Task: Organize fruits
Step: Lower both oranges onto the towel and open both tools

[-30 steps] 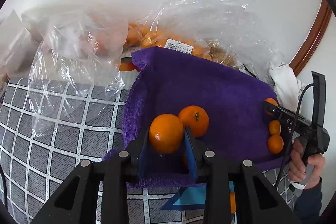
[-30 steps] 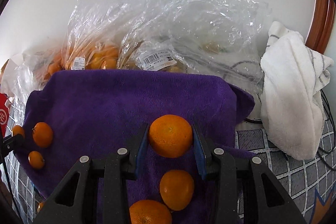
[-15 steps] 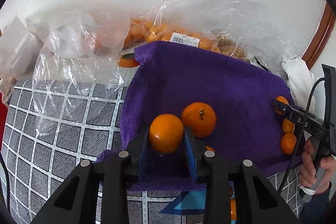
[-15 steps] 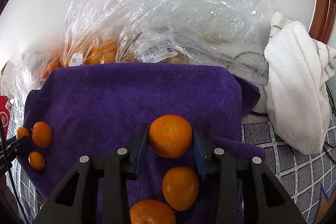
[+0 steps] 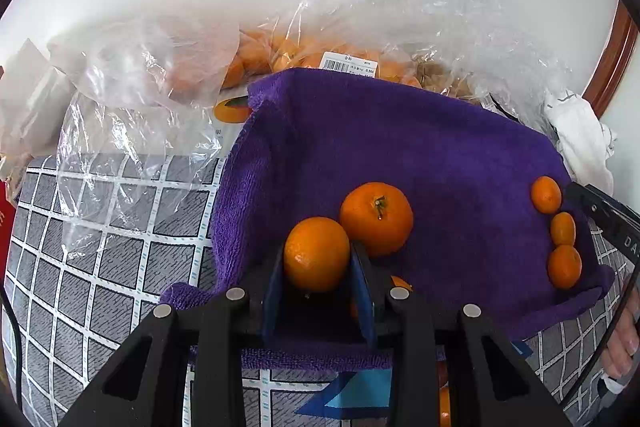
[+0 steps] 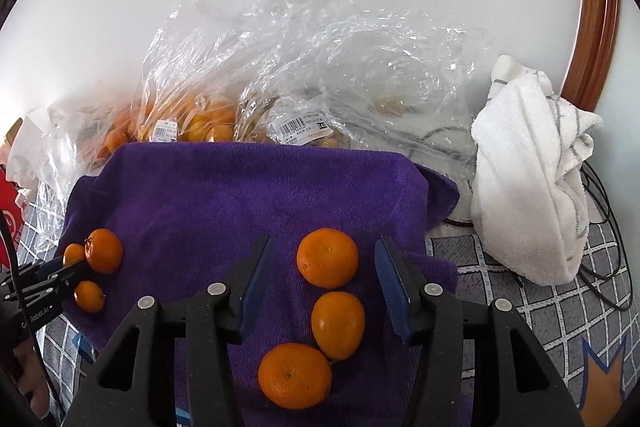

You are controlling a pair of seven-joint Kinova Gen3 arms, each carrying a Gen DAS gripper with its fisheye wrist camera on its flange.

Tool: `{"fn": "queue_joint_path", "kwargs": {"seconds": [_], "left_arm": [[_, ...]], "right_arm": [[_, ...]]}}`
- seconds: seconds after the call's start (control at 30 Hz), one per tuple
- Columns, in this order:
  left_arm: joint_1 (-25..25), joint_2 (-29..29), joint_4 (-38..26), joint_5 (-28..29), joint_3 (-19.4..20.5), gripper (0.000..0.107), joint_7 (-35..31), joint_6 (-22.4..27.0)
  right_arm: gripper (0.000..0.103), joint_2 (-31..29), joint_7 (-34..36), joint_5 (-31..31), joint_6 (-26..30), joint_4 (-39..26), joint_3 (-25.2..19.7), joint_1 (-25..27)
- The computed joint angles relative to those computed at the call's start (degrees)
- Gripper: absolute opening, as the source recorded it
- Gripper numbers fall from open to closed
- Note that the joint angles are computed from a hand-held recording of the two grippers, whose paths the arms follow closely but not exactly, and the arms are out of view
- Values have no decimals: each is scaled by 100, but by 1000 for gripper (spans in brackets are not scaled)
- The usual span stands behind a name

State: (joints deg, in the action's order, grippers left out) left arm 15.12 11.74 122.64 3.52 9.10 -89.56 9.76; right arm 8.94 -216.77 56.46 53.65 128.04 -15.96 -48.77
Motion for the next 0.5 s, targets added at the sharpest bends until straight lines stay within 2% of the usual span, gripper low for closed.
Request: {"fn": "queue_joint_path", "kwargs": {"seconds": [0.13, 0.23, 0.33, 0.5], "left_arm": [[380, -12, 85, -298, -347, 31, 265, -166], [823, 2, 91, -597, -758, 31, 617, -211], [1021, 29, 110, -806, -936, 31, 818, -293], [745, 45, 78, -826, -657, 31, 767, -278]], "right_arm": [[52, 56, -424, -222, 527, -4, -174, -359], [52, -36, -677, -362, 469, 92, -240, -458], [52, -120, -781, -543, 425, 137, -320, -525], [52, -90, -894, -837, 831, 12, -483, -802]]}}
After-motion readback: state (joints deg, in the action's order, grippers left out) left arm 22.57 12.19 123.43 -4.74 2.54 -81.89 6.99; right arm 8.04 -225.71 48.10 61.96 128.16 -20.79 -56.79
